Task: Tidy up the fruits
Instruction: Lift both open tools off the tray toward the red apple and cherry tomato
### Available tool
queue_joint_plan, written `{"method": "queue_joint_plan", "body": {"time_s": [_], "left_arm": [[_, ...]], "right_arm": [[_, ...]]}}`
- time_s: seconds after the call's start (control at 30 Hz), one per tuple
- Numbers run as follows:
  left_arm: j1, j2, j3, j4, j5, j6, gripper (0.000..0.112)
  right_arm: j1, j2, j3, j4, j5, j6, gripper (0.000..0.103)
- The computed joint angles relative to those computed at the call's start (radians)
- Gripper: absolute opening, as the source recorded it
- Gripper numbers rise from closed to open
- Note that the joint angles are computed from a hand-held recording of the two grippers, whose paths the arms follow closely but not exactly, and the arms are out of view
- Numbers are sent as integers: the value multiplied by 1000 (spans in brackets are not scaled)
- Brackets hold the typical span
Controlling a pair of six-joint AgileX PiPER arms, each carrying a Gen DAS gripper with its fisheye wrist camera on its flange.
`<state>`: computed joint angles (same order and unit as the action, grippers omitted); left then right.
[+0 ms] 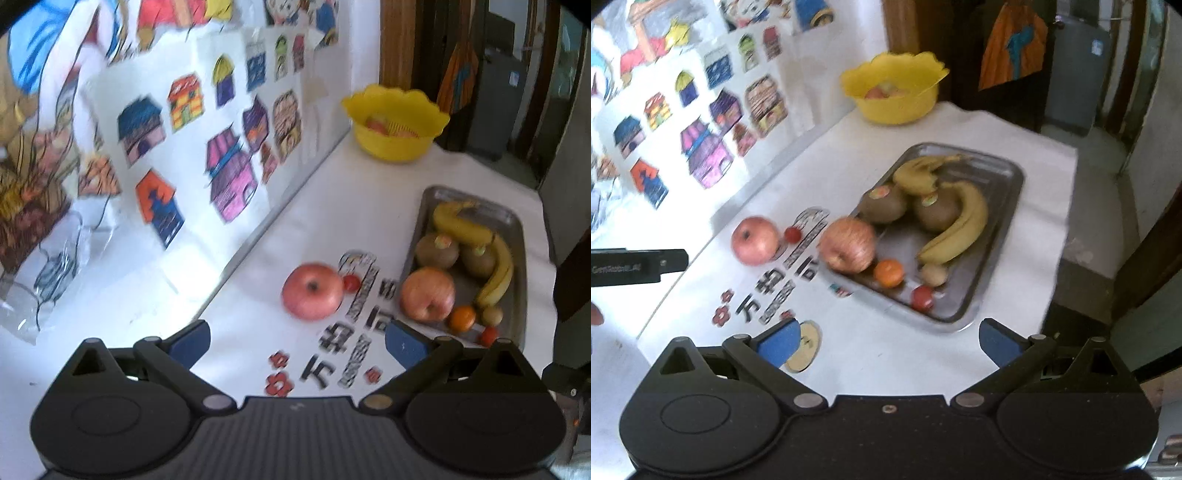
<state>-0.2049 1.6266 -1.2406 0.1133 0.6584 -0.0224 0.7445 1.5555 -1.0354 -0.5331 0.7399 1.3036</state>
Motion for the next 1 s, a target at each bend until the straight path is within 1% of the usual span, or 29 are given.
{"method": "queue_joint_plan", "body": {"time_s": [0.13, 0.27, 0.37, 0.43, 0.53, 0.63, 0.73, 0.8, 0.87, 0.9, 0.97, 1.0], "left_arm": [[74, 34, 2, -97, -8, 176, 102], [132, 86, -32, -201, 17, 377, 102], [155, 142, -80, -227, 35, 471, 102], [169, 168, -99, -254, 43, 534, 102], [183, 210, -131, -282, 46, 608, 102], [193, 253, -152, -327, 18, 682, 102], [194, 288, -163, -370, -9, 732, 102], [198, 309, -175, -420, -4, 786, 102], [209, 324, -180, -496, 0, 863, 102], [216, 327, -177, -542, -3, 905, 102], [228, 328, -149, -648, -40, 1005, 102], [228, 328, -136, -686, -66, 1044, 102]], "right_arm": [[39, 88, -68, 44, 20, 44, 102], [63, 174, -139, 103, 48, 102, 102], [77, 231, -186, 112, 71, 167, 102], [83, 257, -202, 108, 70, 210, 102], [92, 296, -228, 61, 67, 260, 102], [88, 333, -256, 12, 69, 263, 102], [80, 340, -246, -67, 33, 278, 102], [76, 334, -215, -171, -13, 314, 102], [72, 319, -155, -330, -84, 392, 102], [69, 315, -131, -408, -106, 435, 102], [54, 323, -105, -530, -132, 481, 102], [43, 327, -100, -562, -143, 481, 102]]}}
